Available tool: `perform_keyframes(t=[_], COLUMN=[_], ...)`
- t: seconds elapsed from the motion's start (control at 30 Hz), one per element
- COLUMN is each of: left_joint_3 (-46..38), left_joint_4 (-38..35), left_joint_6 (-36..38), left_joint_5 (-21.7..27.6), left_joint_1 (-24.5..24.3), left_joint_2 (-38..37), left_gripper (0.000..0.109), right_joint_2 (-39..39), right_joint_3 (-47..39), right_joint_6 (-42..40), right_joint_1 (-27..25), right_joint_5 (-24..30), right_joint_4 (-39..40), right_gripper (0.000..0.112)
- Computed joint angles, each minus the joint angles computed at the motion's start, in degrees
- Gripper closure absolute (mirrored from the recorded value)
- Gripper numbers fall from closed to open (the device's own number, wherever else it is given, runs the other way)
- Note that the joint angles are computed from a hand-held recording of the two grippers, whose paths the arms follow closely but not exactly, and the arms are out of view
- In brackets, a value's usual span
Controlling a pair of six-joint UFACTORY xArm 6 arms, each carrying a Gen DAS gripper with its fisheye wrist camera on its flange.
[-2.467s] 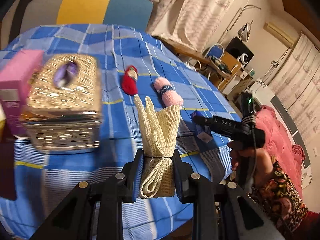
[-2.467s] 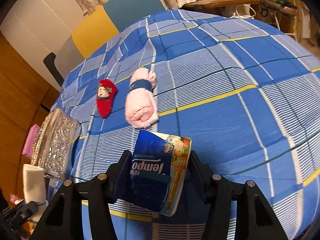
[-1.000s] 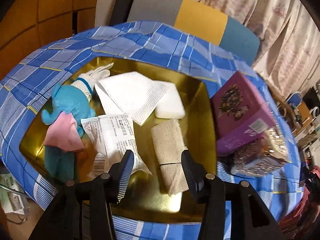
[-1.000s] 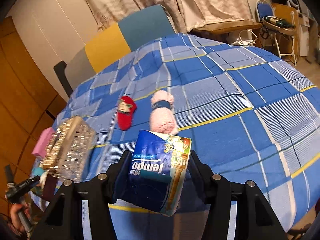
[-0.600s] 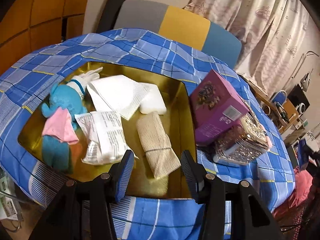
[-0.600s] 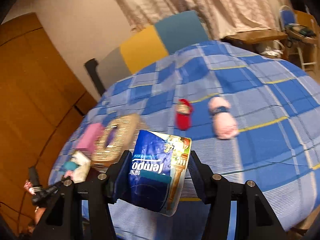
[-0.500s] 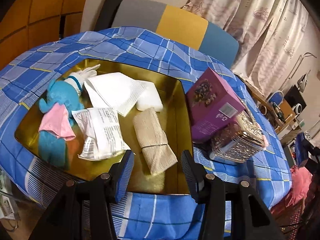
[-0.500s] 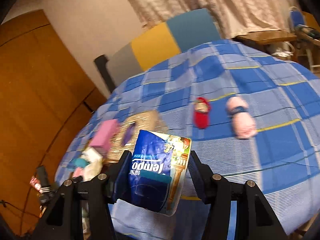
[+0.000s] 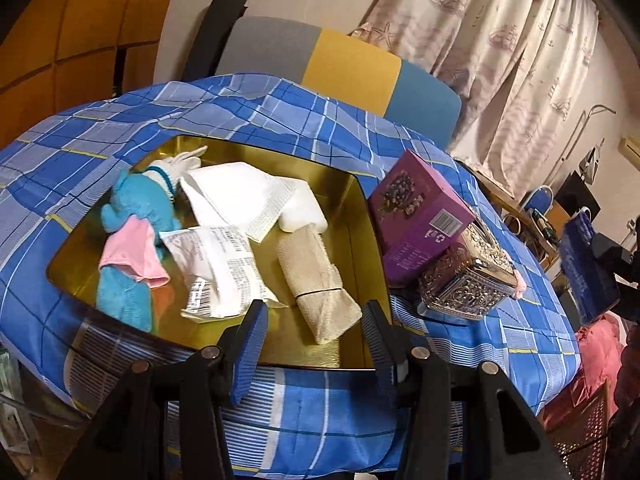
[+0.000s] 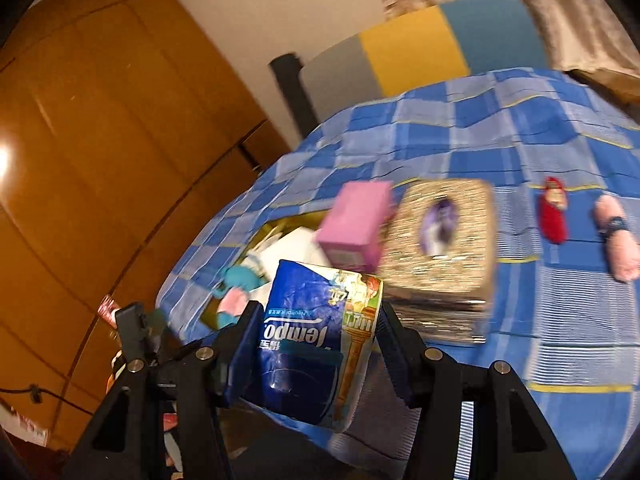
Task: Organize soft objects
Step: 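Lower the knit roll into the gold tray and open the left gripper, then lower the Tempo tissue pack into the gold tray and open the right gripper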
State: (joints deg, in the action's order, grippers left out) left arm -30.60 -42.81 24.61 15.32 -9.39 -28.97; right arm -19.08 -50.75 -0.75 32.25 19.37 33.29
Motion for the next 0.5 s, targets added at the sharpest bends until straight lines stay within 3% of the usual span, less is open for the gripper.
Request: perform_keyframes(t=[0.23, 0.37, 0.5], left_joint_3=[0.9, 1.8, 1.5], left_joint_4=[-2.8, -4.3, -3.4], left_joint_6=[3.1, 4.2, 1.3], left_joint_5=[-0.4, -0.5, 1.6], left_joint_1=[2.5, 4.3, 6.7], left_joint_2=[-1.6, -2.8, -2.1], left_gripper=[0.059, 0.059, 0.059], right_joint_2=[14.7, 24.3, 35.3], right_joint_3=[-14.2, -24.3, -37.3], right_joint_6=[-3.0, 0.6, 6.4], right_joint_1=[5.7, 7.3, 7.2], right_joint_5=[2.6, 4.5, 10.1], right_joint_4=[1.4, -4.0, -10.8], right_gripper=[0.055, 0.055, 0.055])
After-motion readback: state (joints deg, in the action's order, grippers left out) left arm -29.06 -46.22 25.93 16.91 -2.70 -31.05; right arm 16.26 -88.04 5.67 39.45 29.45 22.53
